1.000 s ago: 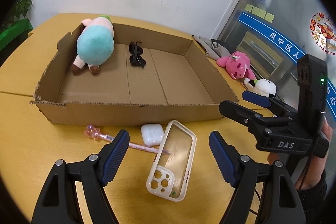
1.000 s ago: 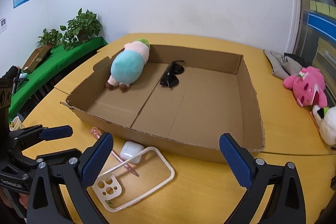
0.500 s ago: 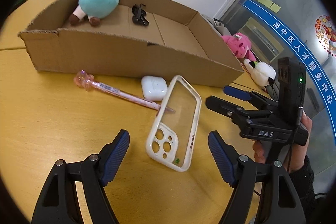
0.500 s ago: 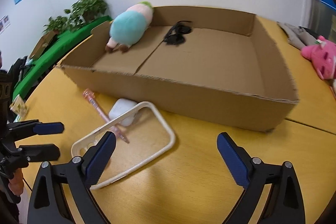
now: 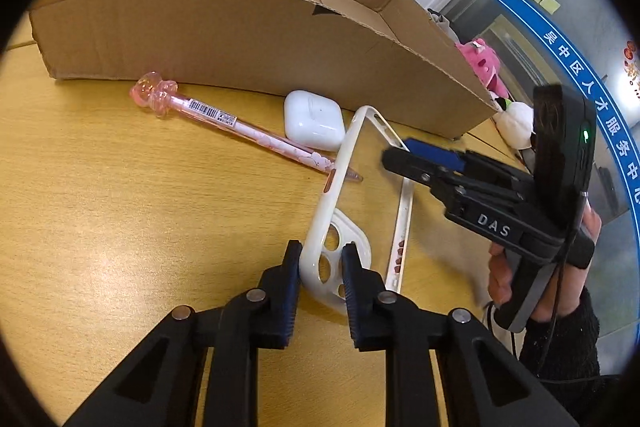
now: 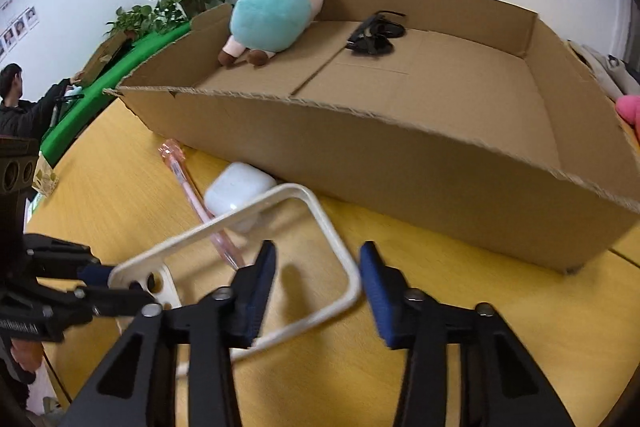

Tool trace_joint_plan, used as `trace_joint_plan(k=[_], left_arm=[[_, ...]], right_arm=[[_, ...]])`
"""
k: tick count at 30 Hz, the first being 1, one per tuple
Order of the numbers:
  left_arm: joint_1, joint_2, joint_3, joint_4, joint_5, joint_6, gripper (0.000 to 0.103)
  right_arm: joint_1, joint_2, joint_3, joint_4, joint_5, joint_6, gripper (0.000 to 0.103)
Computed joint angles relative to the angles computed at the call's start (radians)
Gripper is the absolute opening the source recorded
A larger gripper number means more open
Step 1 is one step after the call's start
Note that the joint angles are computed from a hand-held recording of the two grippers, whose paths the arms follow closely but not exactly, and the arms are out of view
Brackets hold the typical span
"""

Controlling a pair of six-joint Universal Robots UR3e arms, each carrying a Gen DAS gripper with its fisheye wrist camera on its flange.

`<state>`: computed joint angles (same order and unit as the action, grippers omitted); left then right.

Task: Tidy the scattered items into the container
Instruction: 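Close the right gripper on the rim of the clear phone case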

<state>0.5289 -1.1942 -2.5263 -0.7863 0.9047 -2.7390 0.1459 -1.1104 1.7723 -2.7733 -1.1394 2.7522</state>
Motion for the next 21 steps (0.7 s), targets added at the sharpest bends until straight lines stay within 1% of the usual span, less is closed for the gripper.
trace_joint_plan(k=[1, 2, 3, 7, 11, 13, 14, 16, 19, 20, 21], left_arm=[[-0.003, 0.000, 0.002, -0.002, 0.004, 0.003, 0.019], [-0.004, 0.003, 0.004, -0.007, 0.007, 0.006, 0.019], [-0.003, 0.004, 0.007, -0.017, 0.004, 0.014, 0.019], [-0.002, 0.012, 0.027, -0.060, -0.008, 0.053, 0.019], [0.000, 0.041, 0.041, -0.108, -0.014, 0.093, 0.019], [-0.005, 0.045, 0.041, -0.100, -0.004, 0.087, 0.019], [-0.004, 0.047, 0.038, -0.096, 0.000, 0.084, 0.019], [-0.011, 0.022, 0.048, -0.082, -0.004, 0.071, 0.019], [-0.025, 0.002, 0.054, -0.068, -0.001, 0.066, 0.019], [-0.030, -0.002, 0.058, -0.070, -0.001, 0.072, 0.019], [-0.040, -0.008, 0.063, -0.070, -0.001, 0.076, 0.019]], right_arm=[[-0.012, -0.018, 0.030, -0.005, 0.003, -0.004, 0.033], [-0.027, -0.041, 0.067, -0.013, 0.007, -0.005, 0.026], [-0.044, -0.066, 0.106, -0.024, 0.016, -0.003, 0.023], [-0.086, -0.168, 0.246, -0.062, 0.023, 0.000, 0.024], [-0.142, -0.303, 0.381, -0.029, 0.047, -0.010, 0.023], [-0.163, -0.373, 0.448, -0.006, 0.054, -0.015, 0.013], [-0.165, -0.404, 0.477, 0.011, 0.046, -0.020, 0.009], [-0.172, -0.471, 0.539, 0.046, 0.049, -0.044, 0.009], [-0.192, -0.514, 0.562, 0.067, 0.063, -0.055, 0.010], [-0.197, -0.513, 0.551, 0.062, 0.064, -0.053, 0.015], [-0.199, -0.505, 0.536, 0.052, 0.063, -0.047, 0.027]])
